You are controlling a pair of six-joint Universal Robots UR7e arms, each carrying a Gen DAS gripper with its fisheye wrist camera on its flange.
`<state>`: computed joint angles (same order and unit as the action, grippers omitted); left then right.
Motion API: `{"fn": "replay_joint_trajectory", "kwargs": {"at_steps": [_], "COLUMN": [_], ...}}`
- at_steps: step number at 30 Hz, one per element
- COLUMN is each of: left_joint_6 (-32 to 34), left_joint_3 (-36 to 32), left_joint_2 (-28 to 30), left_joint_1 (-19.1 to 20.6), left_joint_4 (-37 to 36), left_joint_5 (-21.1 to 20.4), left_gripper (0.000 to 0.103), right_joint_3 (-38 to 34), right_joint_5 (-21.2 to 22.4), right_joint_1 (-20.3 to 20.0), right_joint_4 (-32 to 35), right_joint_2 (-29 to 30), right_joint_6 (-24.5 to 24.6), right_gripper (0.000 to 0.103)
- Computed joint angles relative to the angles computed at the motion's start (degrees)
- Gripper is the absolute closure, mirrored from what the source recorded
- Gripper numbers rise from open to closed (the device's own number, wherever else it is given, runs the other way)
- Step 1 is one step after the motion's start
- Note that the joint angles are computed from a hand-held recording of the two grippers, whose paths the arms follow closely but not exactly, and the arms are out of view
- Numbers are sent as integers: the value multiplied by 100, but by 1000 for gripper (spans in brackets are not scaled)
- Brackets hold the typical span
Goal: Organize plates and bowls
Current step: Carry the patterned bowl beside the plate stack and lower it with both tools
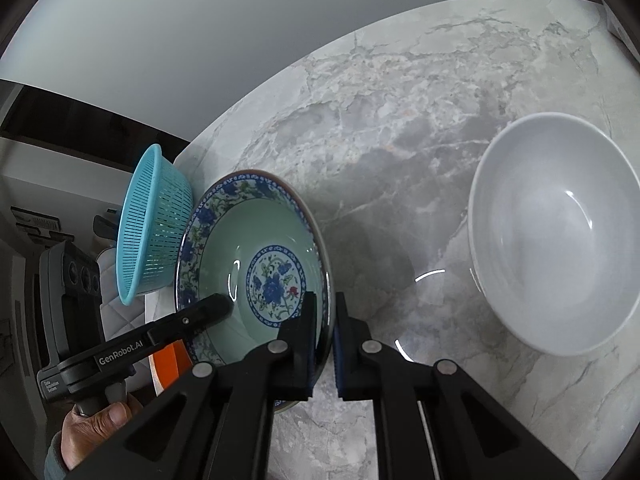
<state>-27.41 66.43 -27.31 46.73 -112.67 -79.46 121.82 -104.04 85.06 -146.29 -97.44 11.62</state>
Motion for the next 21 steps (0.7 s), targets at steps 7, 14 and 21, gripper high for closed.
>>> {"fn": "replay_joint_trajectory", "kwargs": {"at_steps": [7,14,21], "left_joint_6": [-32,-187,-413], "left_joint_3": [856,1910,2985], "left_joint_2": [-630,-1220,-1694], "left_joint_1": [-318,-685,-994], "left_joint_4": [-255,-589,-911], "left_joint_5": [-151,-428,-841], "left_gripper": [96,96,96], "right_joint_3": [310,901,1588], "right_joint_5": [-202,-314,-396], "right_joint_1": [310,463,466], "right_joint_4": [282,627,1232], "right_joint_2": [-582,-1477,-2594], "right_joint_6": [115,365,744], "right_gripper": [94,94,93]}}
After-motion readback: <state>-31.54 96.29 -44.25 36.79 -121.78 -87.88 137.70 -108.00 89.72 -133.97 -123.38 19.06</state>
